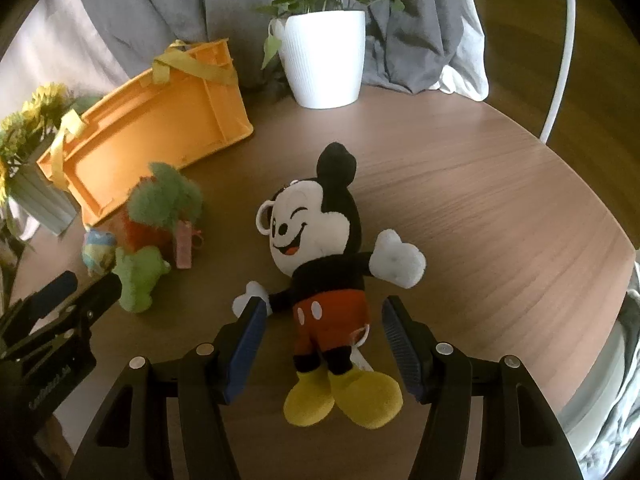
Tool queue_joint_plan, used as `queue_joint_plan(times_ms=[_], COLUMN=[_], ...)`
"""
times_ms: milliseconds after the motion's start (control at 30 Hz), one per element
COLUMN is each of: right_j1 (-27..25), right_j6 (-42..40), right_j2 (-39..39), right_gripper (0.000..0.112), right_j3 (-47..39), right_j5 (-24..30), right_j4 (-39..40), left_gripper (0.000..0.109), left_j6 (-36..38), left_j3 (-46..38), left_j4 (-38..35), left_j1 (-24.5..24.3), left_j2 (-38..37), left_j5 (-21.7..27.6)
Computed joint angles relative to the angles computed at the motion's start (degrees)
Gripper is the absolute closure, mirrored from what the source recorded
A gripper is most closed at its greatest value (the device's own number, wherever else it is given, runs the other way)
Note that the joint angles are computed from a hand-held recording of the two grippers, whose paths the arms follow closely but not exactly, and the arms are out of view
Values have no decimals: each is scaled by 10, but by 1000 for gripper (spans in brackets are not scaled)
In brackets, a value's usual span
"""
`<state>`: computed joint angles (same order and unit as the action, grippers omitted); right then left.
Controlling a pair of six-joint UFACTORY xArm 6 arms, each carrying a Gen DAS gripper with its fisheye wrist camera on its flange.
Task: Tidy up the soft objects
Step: 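Grasp the green frog sponge with the left gripper while the right gripper grasps the Mickey plush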
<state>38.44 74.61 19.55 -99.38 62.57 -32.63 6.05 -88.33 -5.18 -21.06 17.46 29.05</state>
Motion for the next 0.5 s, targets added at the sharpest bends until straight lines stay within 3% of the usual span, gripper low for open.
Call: queue_joint_plan(times_ms=[500], right_j1=[-14], right_j6=[-30], right_j2=[35], right_gripper=[51], right_j3=[-30], right_j5=[3], right_j4=[24], left_gripper=[40], left_j6=[13], left_j3=[-51], left_j4=[-29], left_j1=[6], left_j2=[50], left_j5=[41])
